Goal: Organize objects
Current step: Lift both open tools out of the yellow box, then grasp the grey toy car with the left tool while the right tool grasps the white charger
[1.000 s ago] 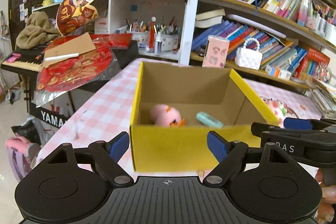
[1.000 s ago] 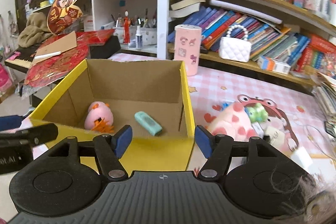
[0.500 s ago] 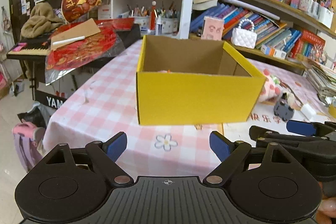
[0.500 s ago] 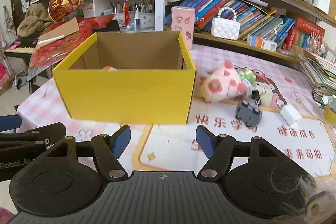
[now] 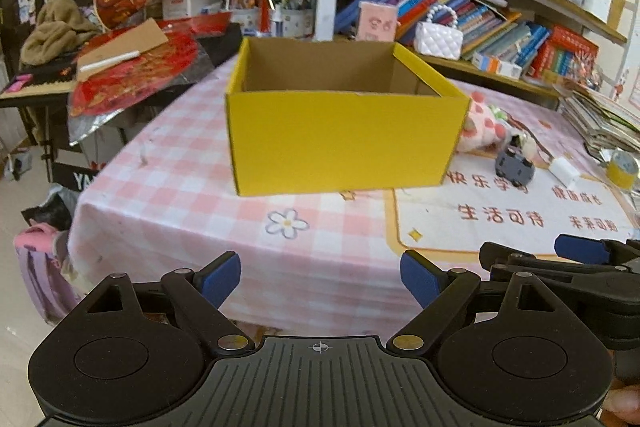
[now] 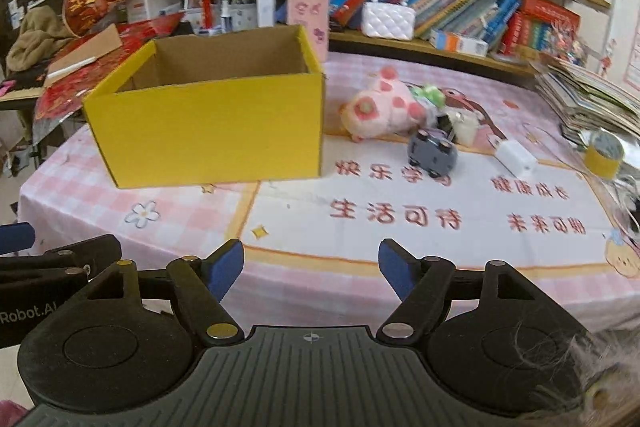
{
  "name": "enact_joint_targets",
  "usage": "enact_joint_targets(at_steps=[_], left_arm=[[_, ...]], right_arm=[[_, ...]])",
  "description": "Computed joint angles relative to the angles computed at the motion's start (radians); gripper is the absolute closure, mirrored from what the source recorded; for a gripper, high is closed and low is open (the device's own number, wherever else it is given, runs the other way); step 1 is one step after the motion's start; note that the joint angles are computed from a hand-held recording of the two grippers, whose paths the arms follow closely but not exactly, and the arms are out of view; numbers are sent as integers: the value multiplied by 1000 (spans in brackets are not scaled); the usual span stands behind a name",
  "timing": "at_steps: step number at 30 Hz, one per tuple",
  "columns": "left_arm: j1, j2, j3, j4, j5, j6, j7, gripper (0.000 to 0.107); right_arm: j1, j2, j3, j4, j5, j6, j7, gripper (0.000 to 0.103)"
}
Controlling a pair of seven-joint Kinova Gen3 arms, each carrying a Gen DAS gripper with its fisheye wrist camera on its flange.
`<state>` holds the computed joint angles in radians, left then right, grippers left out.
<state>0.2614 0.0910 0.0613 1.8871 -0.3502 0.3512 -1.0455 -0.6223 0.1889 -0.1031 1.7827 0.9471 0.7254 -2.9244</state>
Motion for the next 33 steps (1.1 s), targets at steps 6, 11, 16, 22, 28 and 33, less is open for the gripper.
enact_joint_targets(at_steps=[6, 11, 16, 22, 28, 33], left_arm=[[-31, 18, 44, -20, 150, 22, -164, 18], [-34, 37, 66, -38, 242, 27, -271, 18], [-17, 62, 77, -66, 296, 30, -351, 18], [28, 110, 75, -127, 306, 51, -375, 17], [79, 175, 73, -215, 304, 80, -368, 17], [137, 225, 53, -288, 273, 98, -335, 17]], right_arm=[[3, -17, -4, 17, -25, 66, -30, 26], [16, -31, -13, 34, -42, 109, -51, 25], [36, -45, -17, 51, -47, 146, -89, 24], [81, -52, -13, 60, -67, 157, -85, 24], [137, -58, 7, 63, -79, 143, -33, 24], [199, -54, 31, 52, -106, 111, 36, 23]])
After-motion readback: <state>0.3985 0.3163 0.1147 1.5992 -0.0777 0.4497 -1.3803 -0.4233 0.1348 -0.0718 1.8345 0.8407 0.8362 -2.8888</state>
